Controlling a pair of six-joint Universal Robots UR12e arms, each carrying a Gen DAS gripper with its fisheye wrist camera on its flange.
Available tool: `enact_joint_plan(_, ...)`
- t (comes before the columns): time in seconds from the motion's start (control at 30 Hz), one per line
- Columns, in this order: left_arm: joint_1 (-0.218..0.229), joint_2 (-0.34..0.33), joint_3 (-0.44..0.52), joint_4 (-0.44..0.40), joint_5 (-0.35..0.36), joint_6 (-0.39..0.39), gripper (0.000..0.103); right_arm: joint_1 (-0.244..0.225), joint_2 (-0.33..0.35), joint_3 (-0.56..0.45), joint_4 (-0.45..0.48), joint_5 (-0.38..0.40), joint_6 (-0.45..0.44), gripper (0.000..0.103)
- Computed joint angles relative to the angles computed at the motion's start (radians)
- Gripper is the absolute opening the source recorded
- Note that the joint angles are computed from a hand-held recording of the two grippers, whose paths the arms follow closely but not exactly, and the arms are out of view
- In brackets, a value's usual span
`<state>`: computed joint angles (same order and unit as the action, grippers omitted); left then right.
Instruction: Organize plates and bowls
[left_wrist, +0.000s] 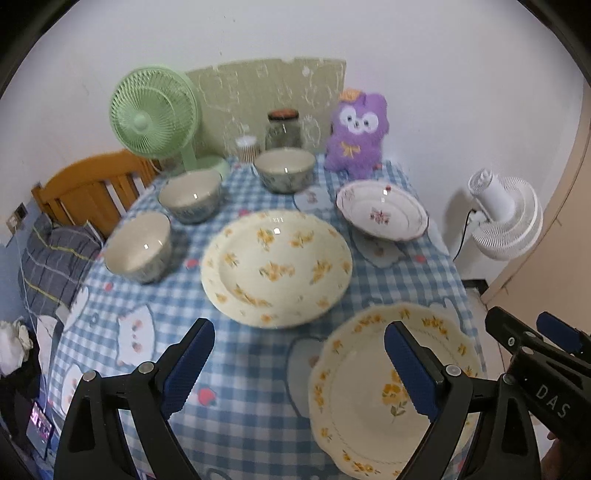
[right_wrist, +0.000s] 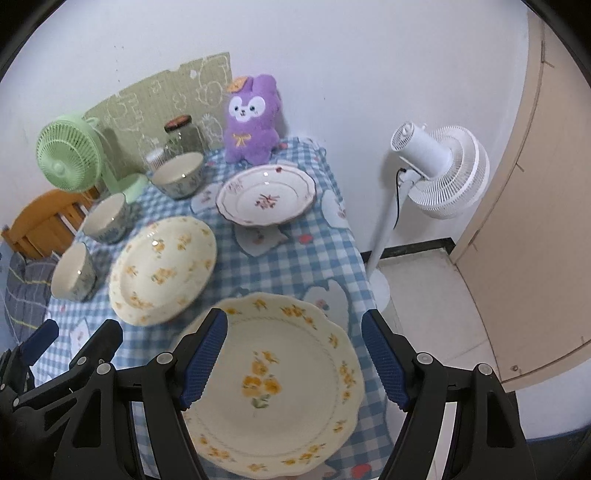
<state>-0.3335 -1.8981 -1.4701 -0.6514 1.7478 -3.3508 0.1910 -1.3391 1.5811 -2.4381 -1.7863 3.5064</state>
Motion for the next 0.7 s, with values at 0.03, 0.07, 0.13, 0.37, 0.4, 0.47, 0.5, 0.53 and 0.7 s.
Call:
enact_joint_plan(0.03,0.005,0.004,-0.001,0.001,-0.006,0.007,0.095,0.005,0.001,-0.005,0.002,-0.008,0.002,0.078)
enact_joint_plan(0.07,0.012,0.009,-0.003,0.004,-0.017,0.011,0.095,0.012,0.003,-0.011,0.004,-0.02,0.006,0.078)
enact_joint_plan(0.13,0.021,0.017,-0.006,0.004,-0.03,0.019,0.094,0.024,0.005,-0.026,0.017,-0.039,0.019,0.078)
enact_joint_plan(0.37,0.057,0.047,-0.021,0.023,-0.072,0.037,0.095,0.064,0.021,-0.069,0.007,-0.087,0.049,0.078)
enact_joint_plan(0.4,0.06,0.05,-0.022,0.03,-0.068,0.047,0.095,0.071,0.025,-0.077,0.004,-0.094,0.053,0.078)
enact_joint_plan(0.47,0.068,0.055,-0.024,0.041,-0.072,0.063,0.095,0.08,0.03,-0.089,0.003,-0.103,0.065,0.078)
enact_joint_plan(0.5,0.075,0.057,-0.024,0.043,-0.081,0.07,0.095,0.084,0.034,-0.095,0.005,-0.106,0.072,0.078)
enact_joint_plan(0.53,0.08,0.058,-0.023,0.044,-0.09,0.074,0.095,0.087,0.037,-0.102,0.005,-0.108,0.08,0.078)
enact_joint_plan(0.7,0.113,0.062,-0.015,0.045,-0.131,0.072,0.095,0.103,0.066,-0.146,0.003,-0.108,0.095,0.078)
